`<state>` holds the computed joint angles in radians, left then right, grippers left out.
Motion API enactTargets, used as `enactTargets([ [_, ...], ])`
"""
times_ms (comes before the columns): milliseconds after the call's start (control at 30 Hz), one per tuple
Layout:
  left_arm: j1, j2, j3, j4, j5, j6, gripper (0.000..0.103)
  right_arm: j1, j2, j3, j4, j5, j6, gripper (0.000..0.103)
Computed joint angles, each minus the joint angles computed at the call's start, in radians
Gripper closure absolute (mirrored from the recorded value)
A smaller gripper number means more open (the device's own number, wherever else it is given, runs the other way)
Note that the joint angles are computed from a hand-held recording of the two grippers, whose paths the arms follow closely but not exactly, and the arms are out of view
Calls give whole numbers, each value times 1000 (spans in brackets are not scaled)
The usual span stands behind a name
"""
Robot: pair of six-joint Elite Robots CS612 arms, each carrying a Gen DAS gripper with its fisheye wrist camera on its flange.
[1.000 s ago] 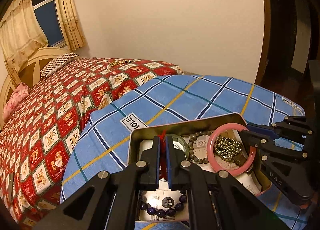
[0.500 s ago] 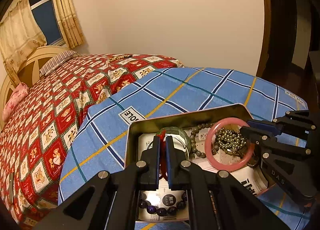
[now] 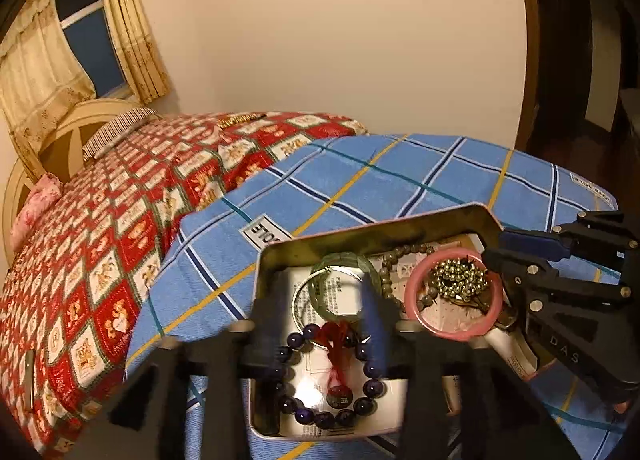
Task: Organize jewelry
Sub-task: 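Carry the red tassel and pink bangle into the tin and open both tools, then withdraw both tools from the tin toward the wooden beads and pearl necklace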
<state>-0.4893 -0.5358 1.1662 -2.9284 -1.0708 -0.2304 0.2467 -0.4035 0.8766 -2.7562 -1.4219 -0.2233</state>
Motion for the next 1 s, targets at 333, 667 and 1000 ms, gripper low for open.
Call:
enactTargets([
  [333,-17,-67,125,-53,69,-80,36,-2,-68,122,-77,-13,12,59],
  [667,-76,-180,365,-44,131,-223,36,-7,-191,380,-162,11,-16,59],
  [1000,-103,-214,445,-45,118,-305,36,17,-227,471,-130,65,-94,59],
])
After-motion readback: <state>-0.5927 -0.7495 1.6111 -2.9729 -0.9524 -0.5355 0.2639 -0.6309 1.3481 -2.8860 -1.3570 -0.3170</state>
